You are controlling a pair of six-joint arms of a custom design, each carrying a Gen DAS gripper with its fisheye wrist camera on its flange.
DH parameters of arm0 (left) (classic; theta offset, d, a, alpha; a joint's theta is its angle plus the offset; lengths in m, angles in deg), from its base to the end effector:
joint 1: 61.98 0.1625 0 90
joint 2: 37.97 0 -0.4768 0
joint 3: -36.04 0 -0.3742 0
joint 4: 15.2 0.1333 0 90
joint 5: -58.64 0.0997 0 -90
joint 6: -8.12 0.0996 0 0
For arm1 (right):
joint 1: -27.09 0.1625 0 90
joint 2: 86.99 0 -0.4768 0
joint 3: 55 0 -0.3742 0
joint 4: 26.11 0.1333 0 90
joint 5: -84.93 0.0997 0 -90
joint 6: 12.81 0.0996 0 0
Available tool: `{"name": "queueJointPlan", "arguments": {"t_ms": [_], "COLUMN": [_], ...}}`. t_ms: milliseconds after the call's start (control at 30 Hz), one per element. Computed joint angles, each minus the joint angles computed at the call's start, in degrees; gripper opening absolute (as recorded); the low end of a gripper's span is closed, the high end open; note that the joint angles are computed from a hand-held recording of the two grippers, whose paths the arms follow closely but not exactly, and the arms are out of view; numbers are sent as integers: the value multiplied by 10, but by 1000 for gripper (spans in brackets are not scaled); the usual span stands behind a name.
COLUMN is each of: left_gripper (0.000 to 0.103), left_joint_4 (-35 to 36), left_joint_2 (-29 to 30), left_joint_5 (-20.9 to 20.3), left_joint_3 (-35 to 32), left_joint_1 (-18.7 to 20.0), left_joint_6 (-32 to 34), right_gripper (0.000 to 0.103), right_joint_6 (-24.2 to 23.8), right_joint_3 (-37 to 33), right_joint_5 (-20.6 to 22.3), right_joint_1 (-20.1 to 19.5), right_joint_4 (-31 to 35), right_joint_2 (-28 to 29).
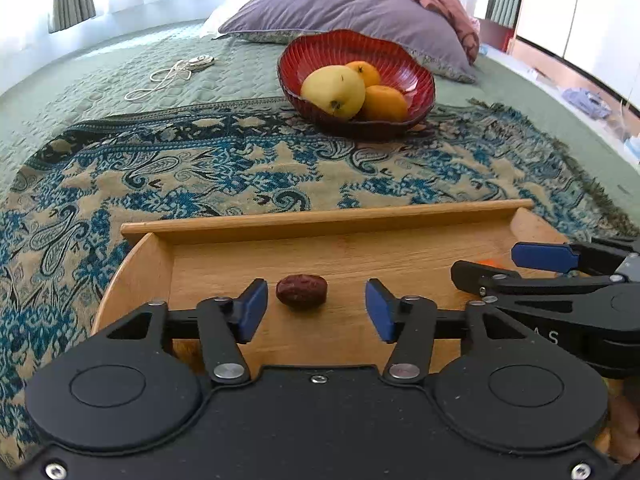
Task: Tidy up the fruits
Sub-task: 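Open both tools to release the date and tangerine onto the tray, then withdraw both tools from the tray toward the remaining date and tangerine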
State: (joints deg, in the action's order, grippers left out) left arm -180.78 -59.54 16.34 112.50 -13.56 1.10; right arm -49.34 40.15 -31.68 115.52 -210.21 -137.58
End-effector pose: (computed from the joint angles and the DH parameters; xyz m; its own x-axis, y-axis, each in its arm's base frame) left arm -0.3599 -0.7175 0.0042 -0.7477 0.1638 -0.6436 0.5335 0.7252 -0.4352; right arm 0.0694 -0.7039 0.2864 -0.7212 -0.0927 0.6865 -0.5121 0.7386 -0.4384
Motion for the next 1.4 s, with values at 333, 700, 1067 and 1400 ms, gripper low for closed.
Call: {"name": "queueJointPlan", "arguments": {"t_ms": [333, 700, 1067, 1400], "left_gripper": [77, 86, 89, 92], "left_joint_4": [-115, -218, -267, -295], "left_joint_2": [-41, -95, -124, -127], "left_joint_5": [-1, 2, 35, 52], "left_joint_3": [93, 227, 348, 403], "left_joint_1": [-28, -75, -119, -140], "left_joint_6": [40, 35, -11, -40], "right_gripper": [85, 95, 103, 103], "right_joint_6": [-19, -70, -109, -140], "right_joint_3": [65, 202, 319, 397], "right_joint_5": [56, 149, 197, 239], "right_joint_1": [-7, -20, -41, -68], "right_joint_4": [-79, -190, -284, -392], "right_joint_2": [-42, -117, -158, -152]}}
